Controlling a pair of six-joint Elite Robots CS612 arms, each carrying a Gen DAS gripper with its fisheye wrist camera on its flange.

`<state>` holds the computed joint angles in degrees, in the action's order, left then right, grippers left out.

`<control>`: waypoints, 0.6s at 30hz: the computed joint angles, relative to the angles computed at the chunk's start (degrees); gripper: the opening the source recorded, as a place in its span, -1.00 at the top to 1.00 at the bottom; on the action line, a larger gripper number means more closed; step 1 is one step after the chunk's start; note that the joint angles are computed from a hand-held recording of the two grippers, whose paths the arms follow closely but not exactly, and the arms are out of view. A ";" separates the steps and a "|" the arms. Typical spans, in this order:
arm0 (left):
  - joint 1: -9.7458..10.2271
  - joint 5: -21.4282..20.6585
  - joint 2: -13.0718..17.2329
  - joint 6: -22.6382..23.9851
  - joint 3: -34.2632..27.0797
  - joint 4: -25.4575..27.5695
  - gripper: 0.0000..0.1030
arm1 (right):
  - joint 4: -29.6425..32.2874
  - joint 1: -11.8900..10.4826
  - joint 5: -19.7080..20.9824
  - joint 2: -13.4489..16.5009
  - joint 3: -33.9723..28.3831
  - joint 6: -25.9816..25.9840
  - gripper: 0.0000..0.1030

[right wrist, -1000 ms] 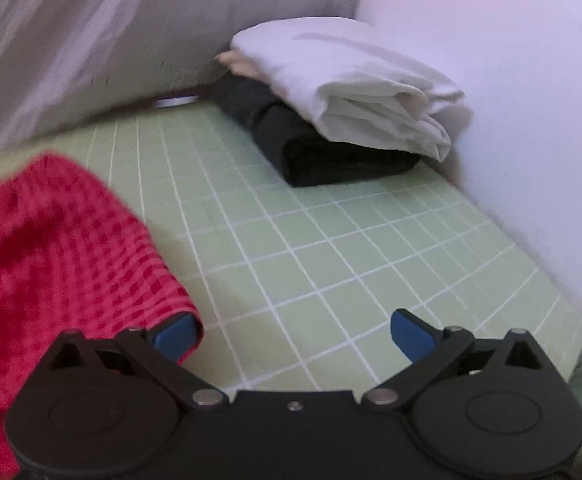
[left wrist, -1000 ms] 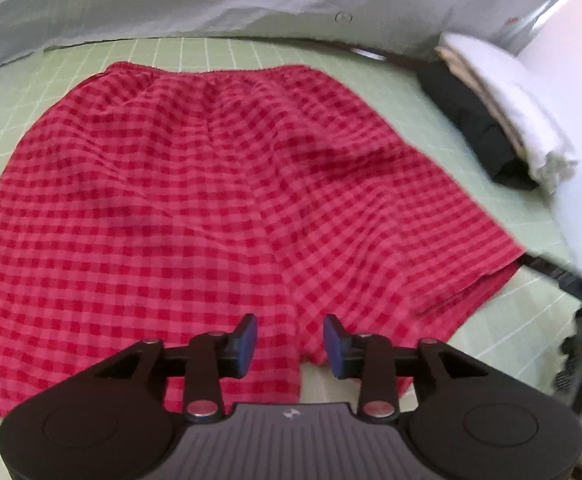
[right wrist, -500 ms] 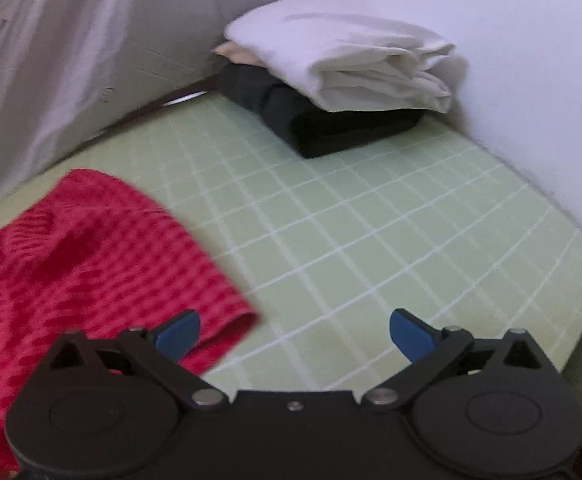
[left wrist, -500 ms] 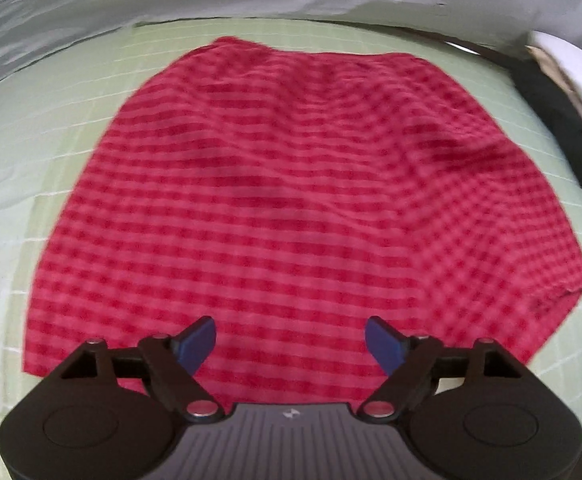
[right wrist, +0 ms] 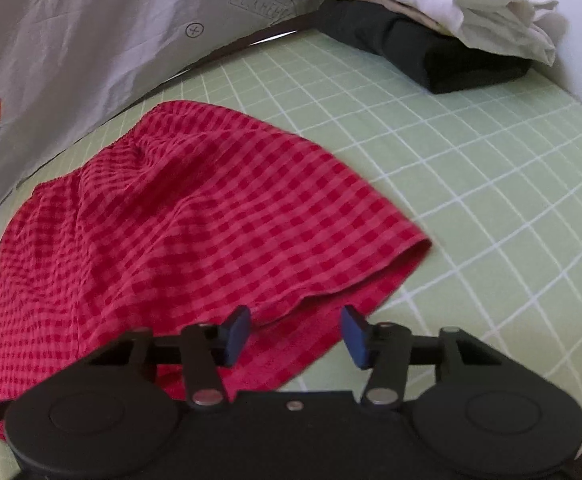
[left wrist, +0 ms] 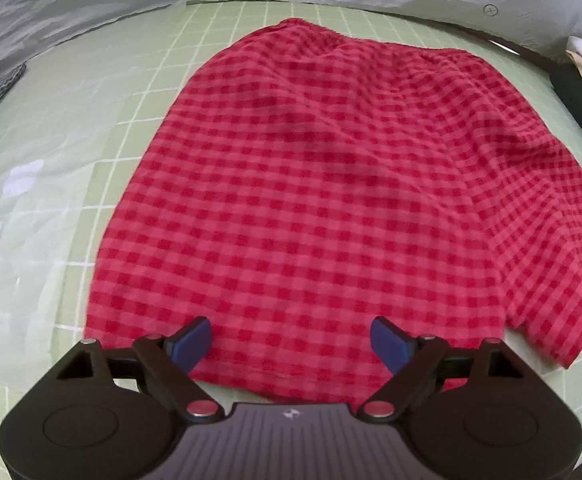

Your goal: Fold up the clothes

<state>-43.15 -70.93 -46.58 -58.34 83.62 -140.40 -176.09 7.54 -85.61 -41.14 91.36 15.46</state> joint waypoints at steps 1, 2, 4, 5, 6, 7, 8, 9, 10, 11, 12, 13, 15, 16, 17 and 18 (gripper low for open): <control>0.13 -0.12 -0.06 0.16 0.18 -0.21 -0.69 | -0.15 0.11 -0.12 0.19 -0.21 0.56 0.09; 0.26 -0.30 -0.08 0.12 0.27 -0.35 -0.70 | -0.44 0.14 -0.19 0.23 -0.18 0.83 0.12; 0.59 -0.95 0.16 -0.12 -0.03 -0.41 -0.70 | -1.38 0.14 0.01 0.48 -0.20 0.68 0.34; 0.71 -1.24 0.29 0.07 -0.16 -0.47 -0.70 | -1.29 0.13 0.22 0.62 -0.40 0.67 0.41; 0.83 -1.53 0.42 0.27 -0.28 -0.52 -0.71 | -1.39 0.18 0.08 0.75 -0.56 0.58 0.53; 0.94 -1.81 0.54 0.41 -0.39 -0.54 -0.72 | -1.53 0.24 -0.12 0.88 -0.70 0.47 0.65; 1.01 -2.04 0.63 0.40 -0.47 -0.44 -0.72 | -1.70 0.25 -0.24 1.02 -0.85 0.39 0.71; 1.06 -2.20 0.70 0.36 -0.51 -0.36 -0.75 | -2.04 0.10 0.13 1.05 -0.77 0.68 0.91; 1.06 -2.20 0.70 0.24 -0.47 -0.34 -0.76 | -2.41 -0.06 0.58 1.06 -0.64 1.04 0.99; 1.07 -2.19 0.69 0.08 -0.41 -0.35 -0.77 | -2.79 -0.23 1.03 1.07 -0.52 1.39 0.99; 1.09 -2.19 0.63 -0.19 -0.29 -0.45 -0.77 | -3.44 -0.28 0.94 0.77 -0.07 1.57 1.00; 1.13 -2.16 0.57 -0.56 -0.20 -0.44 -0.77 | -4.14 -0.31 0.77 0.42 0.42 1.71 1.00; 1.17 -1.87 0.43 -1.24 0.04 -0.37 -0.78 | -5.60 -0.46 0.23 -0.45 1.61 2.26 1.00; 1.18 -1.66 0.35 -1.57 0.18 -0.32 -0.78 | -6.36 -0.59 -0.17 -0.99 2.32 2.70 1.00; 1.18 -1.43 0.29 -1.88 0.29 -0.23 -0.81 | -7.11 -0.73 -0.57 -1.53 3.01 3.13 1.00; 1.17 -1.15 0.29 -2.15 0.31 -0.02 -0.83 | -7.84 -0.86 -0.98 -2.06 3.68 3.56 1.00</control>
